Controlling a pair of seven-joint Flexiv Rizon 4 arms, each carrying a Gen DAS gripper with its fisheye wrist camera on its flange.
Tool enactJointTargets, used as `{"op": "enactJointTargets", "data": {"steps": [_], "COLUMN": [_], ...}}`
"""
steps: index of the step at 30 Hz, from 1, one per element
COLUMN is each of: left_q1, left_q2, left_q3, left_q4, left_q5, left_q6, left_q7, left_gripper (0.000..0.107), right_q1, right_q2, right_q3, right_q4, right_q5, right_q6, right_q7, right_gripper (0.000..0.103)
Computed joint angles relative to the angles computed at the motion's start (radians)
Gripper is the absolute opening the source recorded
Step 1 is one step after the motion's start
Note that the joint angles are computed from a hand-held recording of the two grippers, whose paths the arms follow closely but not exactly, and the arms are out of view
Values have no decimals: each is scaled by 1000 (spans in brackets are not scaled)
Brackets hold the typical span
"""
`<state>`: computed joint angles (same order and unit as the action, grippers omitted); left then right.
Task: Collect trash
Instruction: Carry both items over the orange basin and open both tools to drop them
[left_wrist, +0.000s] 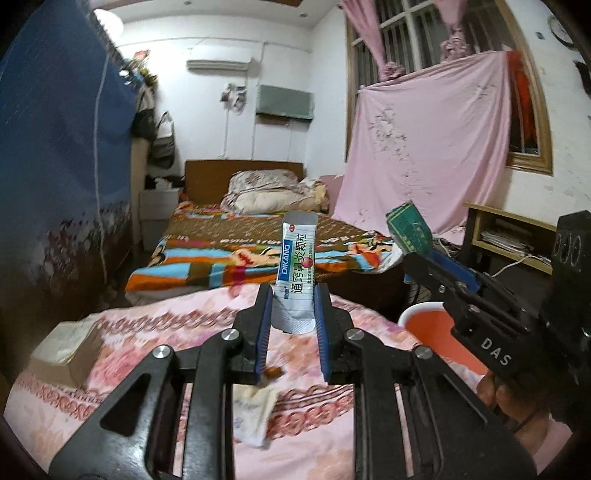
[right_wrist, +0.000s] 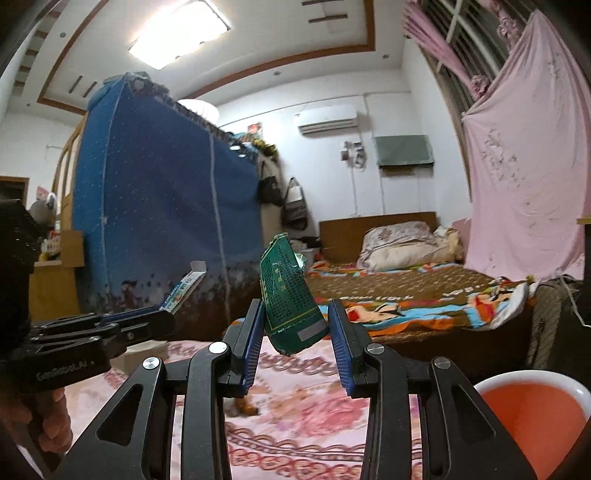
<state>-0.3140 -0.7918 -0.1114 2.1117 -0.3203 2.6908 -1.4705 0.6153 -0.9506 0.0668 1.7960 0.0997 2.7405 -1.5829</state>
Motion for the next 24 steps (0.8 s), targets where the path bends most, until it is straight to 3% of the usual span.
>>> {"op": "enactJointTargets", "data": {"steps": [13, 24], "left_q1": [-39, 1], "left_q2": [-25, -50], "left_q3": [-26, -89], "left_q4": [-130, -250], "left_q5": [73, 216], "left_q6": [-104, -348], "left_q7": [94, 58], "left_gripper": [7, 7], "right_q1": [-37, -65], "right_q2": [31, 62], "right_q3": [-14, -41], "right_q4": [0, 1], "right_q5": [176, 340], "right_q6": [-5, -141], "right_q7": [26, 56], "right_gripper": [33, 33]}}
